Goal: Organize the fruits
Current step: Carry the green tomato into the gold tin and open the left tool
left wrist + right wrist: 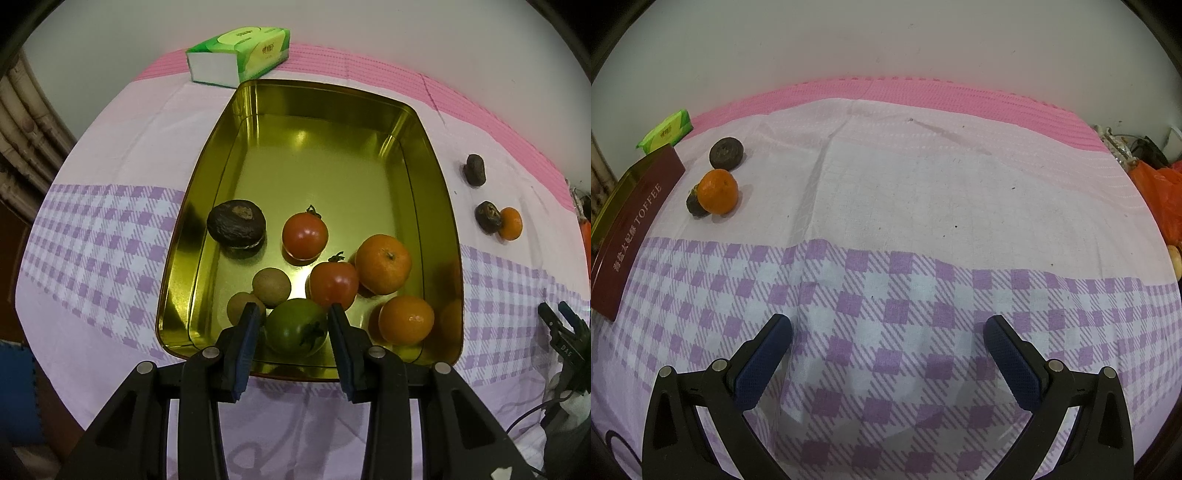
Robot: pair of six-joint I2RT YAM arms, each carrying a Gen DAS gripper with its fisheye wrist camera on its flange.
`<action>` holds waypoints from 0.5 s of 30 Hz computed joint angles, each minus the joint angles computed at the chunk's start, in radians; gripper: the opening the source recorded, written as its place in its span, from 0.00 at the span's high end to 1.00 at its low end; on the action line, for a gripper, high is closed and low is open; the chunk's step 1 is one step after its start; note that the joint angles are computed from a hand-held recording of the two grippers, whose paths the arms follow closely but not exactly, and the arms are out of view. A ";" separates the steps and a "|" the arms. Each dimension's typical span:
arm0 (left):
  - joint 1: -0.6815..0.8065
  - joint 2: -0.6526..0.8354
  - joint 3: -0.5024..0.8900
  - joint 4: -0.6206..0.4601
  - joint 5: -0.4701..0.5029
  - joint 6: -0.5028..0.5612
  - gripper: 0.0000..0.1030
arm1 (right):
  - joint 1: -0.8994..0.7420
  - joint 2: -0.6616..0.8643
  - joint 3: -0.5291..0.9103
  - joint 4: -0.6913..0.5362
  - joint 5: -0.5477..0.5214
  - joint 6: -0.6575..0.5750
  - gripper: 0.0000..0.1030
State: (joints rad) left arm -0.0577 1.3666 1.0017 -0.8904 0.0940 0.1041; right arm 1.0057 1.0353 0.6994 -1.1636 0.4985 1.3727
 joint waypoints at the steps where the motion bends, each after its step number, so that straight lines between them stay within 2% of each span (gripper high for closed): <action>1: 0.000 0.000 0.000 0.000 0.000 0.000 0.66 | -0.010 0.000 0.003 0.001 -0.007 -0.009 0.00; 6: -0.003 0.004 0.001 0.006 -0.004 -0.003 0.65 | -0.039 -0.003 0.007 0.005 -0.029 -0.041 0.00; 9: 0.004 0.004 0.009 0.006 -0.001 -0.002 0.53 | -0.044 -0.007 0.006 0.005 -0.031 -0.048 0.00; 15: 0.022 -0.012 0.023 0.003 0.024 0.002 0.39 | -0.033 -0.003 0.008 0.003 -0.028 -0.036 0.00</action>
State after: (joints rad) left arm -0.0353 1.3541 1.0249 -0.8870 0.1175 0.1059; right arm 0.9726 1.0325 0.7075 -1.1605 0.4704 1.3363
